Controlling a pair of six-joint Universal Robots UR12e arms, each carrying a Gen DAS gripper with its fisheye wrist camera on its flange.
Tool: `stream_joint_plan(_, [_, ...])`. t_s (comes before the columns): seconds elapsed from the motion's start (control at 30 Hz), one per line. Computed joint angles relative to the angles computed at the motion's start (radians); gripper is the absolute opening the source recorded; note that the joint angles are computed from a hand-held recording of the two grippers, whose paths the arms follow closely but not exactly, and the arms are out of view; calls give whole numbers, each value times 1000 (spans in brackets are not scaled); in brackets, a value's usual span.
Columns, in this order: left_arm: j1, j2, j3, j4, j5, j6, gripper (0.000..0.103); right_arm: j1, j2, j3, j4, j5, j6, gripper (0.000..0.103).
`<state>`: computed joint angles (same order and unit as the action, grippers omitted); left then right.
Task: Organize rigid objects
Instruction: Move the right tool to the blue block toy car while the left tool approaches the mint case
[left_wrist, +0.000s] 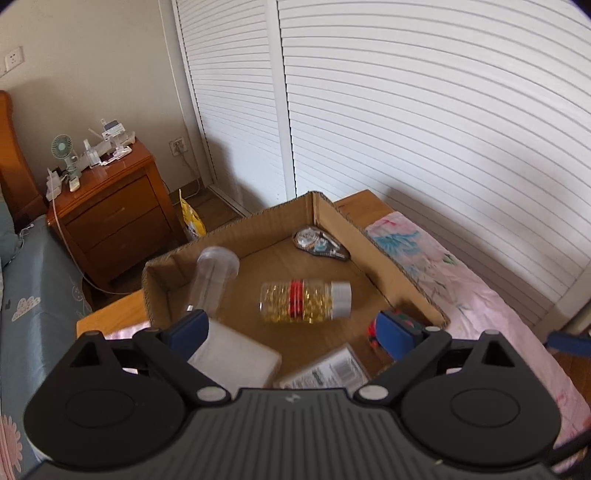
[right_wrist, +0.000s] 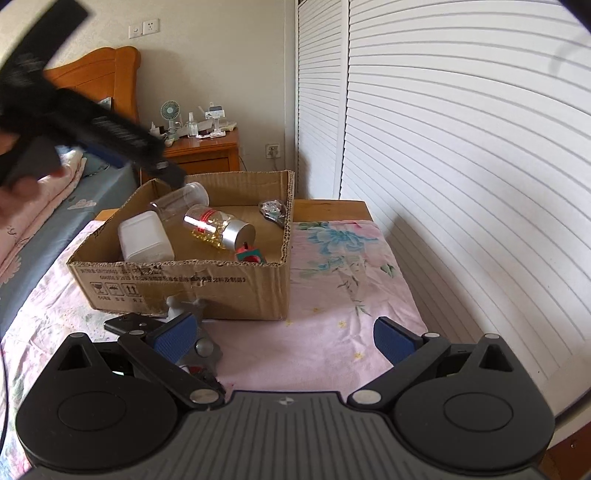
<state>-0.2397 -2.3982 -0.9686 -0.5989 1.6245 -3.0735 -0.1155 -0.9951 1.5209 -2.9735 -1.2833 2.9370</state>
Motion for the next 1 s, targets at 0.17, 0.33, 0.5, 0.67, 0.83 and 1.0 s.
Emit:
stream_joint_plan(0.17, [-1, 77, -166, 101, 24, -51, 100, -1, -12, 20, 10, 13, -4, 103])
stream_joint_plan(0.33, [-8, 111, -279, 181, 54, -117, 100, 2, -17, 30, 35, 4, -18, 103])
stream_joint_plan(0.5, [-33, 113, -343, 220, 155, -162, 100, 7, -16, 37, 55, -12, -31, 103])
stream_joint_plan(0.67, [-54, 121, -383, 197, 219, -227, 100, 5, -12, 34, 70, -11, -22, 103])
stream_joint_plan(0.83, [-53, 133, -411, 176, 180, -291, 100, 5, -6, 25, 90, 7, -24, 103])
stream_joint_plan(1.0, [-59, 134, -420, 181, 188, -287, 100, 10, 7, 2, 111, 33, -50, 103])
